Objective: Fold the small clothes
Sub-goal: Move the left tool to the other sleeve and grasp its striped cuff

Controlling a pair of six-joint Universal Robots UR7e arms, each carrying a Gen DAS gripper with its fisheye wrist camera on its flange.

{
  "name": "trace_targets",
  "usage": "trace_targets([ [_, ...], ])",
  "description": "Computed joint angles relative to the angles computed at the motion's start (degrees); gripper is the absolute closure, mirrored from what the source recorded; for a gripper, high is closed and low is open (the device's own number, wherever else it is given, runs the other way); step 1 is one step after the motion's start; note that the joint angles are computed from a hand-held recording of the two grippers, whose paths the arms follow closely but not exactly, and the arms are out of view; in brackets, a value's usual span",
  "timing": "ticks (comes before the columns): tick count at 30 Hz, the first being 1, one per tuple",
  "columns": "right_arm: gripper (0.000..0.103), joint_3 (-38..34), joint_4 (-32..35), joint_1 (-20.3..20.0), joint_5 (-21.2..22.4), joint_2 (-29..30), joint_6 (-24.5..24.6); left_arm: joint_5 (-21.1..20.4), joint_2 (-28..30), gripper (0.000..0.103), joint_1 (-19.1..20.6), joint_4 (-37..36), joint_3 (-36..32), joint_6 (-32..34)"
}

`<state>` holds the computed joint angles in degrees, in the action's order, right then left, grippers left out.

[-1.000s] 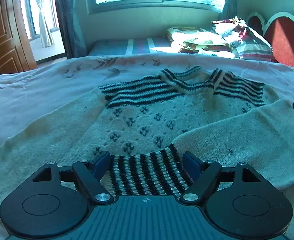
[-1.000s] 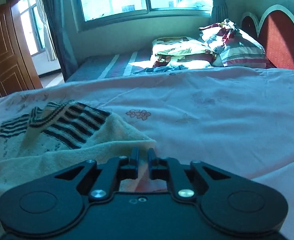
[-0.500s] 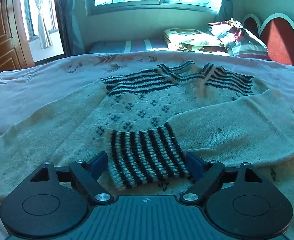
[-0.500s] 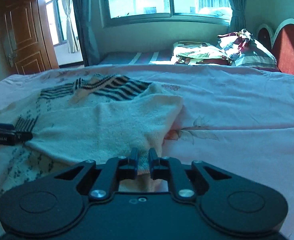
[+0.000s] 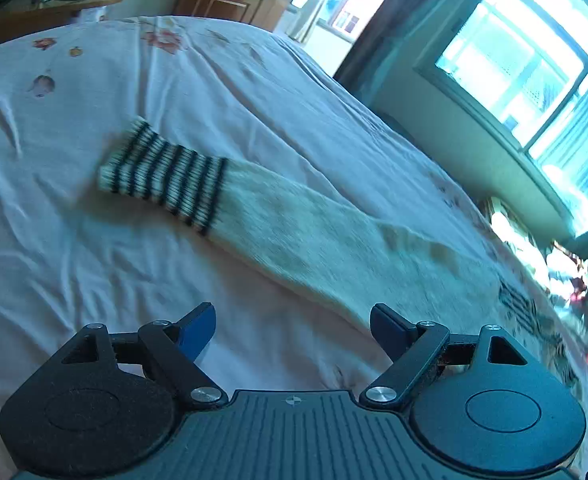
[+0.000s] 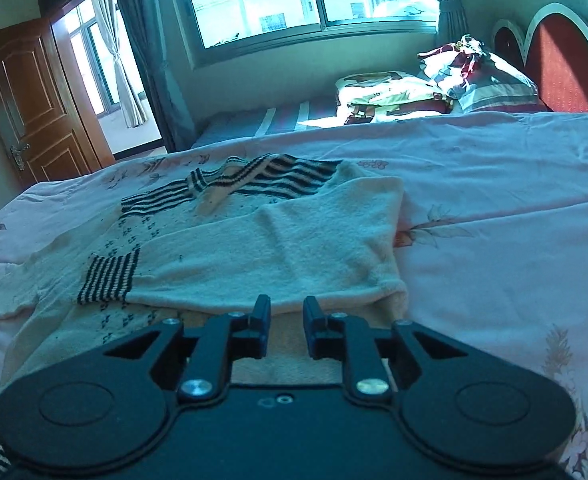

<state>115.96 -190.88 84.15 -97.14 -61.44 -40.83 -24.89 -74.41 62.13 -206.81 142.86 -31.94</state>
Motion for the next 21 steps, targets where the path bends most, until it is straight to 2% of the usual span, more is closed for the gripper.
trace_targets([
  [2, 0.084, -0.11, -0.71, 1.59, -0.78, 1.06, 0.25, -4.33, 0.07, 0.019, 3.06, -9.94, 0.28, 2.33],
  [6, 0.084, -0.51, -2.21, 4.52, -1.38, 2.74, 1.02, -9.32, 3.19, 0.019, 7.9, -25.14, -0.96, 4.42],
  [8, 0.084, -0.72, -2.84, 5.76, -1.61, 3.4, 1.64, -11.57, 4.1, 0.019, 9.9, -27.93, -2.15, 5.6],
  [11, 0.084, -1.05, -3.84, 7.12, -2.31, 4.2, 1.82, -13.62, 3.9, 0.019, 12.23, -27.36, -4.33, 7.59],
  [12, 0.084, -1.14, -4.18, 7.39, -2.53, 4.45, 1.97, -13.35, 4.02, 0.027, 12.44, -26.89, -4.96, 8.1],
  [13, 0.084, -1.23, -4.36, 7.53, -2.83, 4.59, 2.13, -10.75, 3.9, 0.04, 12.02, -25.29, -5.49, 8.0],
  [14, 0.084, -1.33, -4.59, 7.64, -3.24, 4.76, 2.39, -8.41, 3.64, 0.076, 11.84, -22.98, -5.94, 7.58],
  [15, 0.084, -1.46, -4.79, 7.63, -3.64, 4.91, 2.73, -8.16, 3.2, 0.099, 12.39, -21.74, -6.11, 7.83],
  [17, 0.084, -1.54, -4.87, 7.39, -4.26, 4.87, 3.73, -8.25, 3.63, 0.099, 11.8, -25.17, -6.11, 12.85],
  [19, 0.084, -1.37, -5.22, 6.86, -4.23, 4.54, 4.67, -6.01, 4.55, 0.099, 8.4, -28.39, -7.06, 23.1],
  [21, 0.082, -0.96, -5.61, 6.14, -4.0, 3.92, 5.99, -7.87, 5.44, 0.099, 5.41, -27.1, -8.48, 29.83],
])
